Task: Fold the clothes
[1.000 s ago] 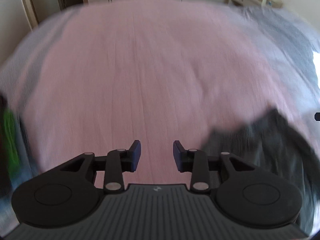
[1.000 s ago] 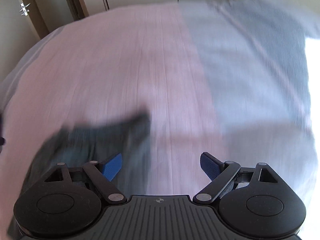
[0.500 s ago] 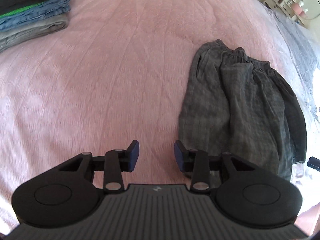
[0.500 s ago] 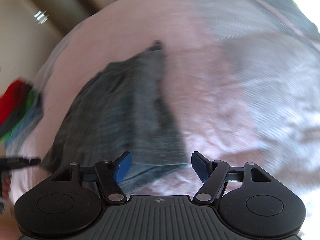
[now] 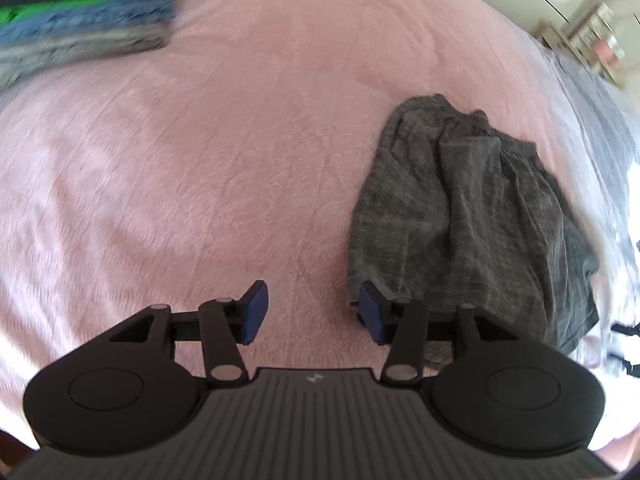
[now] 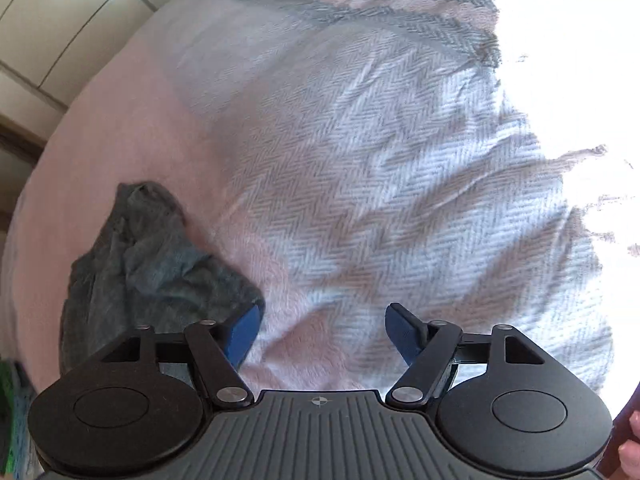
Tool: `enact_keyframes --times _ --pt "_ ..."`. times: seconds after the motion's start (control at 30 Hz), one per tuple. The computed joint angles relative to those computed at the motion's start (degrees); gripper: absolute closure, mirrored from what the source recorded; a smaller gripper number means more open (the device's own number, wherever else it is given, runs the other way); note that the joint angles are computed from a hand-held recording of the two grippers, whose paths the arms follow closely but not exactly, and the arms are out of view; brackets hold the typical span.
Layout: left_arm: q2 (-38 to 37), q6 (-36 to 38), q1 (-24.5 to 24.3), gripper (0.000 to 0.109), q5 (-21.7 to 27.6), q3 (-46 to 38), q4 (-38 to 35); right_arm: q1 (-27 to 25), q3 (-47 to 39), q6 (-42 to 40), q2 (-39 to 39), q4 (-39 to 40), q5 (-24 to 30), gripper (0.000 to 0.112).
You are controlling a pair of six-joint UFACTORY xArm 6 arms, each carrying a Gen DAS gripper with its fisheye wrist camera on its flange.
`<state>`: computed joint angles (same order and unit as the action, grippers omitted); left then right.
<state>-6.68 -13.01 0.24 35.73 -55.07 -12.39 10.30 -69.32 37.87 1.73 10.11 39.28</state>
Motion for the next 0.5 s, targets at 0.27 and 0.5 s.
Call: enact_keyframes --times 0.27,0.5 --pt "1.42 -2.70 -0.16 0.062 -7.98 3.49 -16.02 1.50 4.17 -9.82 0.42 14.82 -10.67 0.040" --pt "5.36 8.55 -0.89 0.105 -9.73 2.14 -34.59 2.29 -1.10 -8.58 8.56 16.20 -12.12 0.090"
